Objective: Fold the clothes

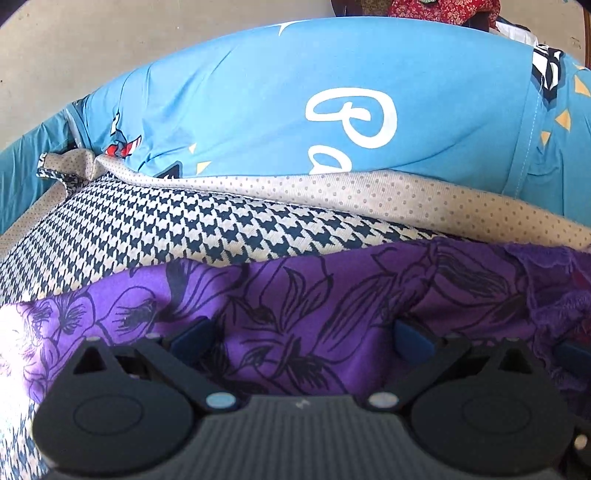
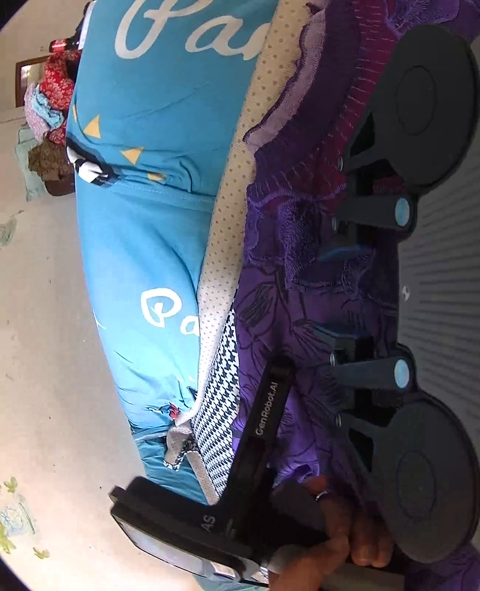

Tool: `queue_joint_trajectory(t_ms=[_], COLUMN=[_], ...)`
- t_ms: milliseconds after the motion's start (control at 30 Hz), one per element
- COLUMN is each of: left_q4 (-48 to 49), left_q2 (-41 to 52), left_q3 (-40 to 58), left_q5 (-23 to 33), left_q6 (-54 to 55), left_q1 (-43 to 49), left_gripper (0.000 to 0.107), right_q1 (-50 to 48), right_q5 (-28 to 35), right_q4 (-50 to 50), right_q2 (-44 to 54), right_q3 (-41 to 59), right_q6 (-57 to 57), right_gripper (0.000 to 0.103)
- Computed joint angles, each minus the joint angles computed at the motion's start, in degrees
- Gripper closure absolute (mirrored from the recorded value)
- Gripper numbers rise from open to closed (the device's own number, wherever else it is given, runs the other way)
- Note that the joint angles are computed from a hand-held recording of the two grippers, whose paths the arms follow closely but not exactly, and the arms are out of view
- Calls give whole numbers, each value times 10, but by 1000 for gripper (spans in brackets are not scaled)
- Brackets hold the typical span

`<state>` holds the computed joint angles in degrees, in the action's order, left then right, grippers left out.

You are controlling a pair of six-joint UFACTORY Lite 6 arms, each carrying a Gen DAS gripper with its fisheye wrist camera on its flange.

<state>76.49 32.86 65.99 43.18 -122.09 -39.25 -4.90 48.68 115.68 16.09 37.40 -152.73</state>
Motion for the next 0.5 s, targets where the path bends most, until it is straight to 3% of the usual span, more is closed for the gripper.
queue_joint_trajectory(t_ms=[67, 200, 267, 400, 500], left_q4=[8, 21, 43, 33, 12], left_q2=[8, 15, 4, 30, 22], left_q3=[8, 14, -2, 24, 28], left_q5=[12, -5, -40, 19, 27], left_q6=[-6, -31, -67, -28, 0], left_q1=[1, 36, 57, 26, 18], left_gripper=[4, 4, 4, 4, 4], right_q1=[25, 91, 81, 63, 65], right_q5=[-16, -37, -32, -26, -25], right_q4=[47, 209, 200, 182, 198], right_q2=[-13, -35, -28, -20, -24], right_q3=[-21, -67, -62, -52, -58], right_q6=[-58, -213, -199, -167, -178], right_gripper=[48, 43, 41, 41, 40])
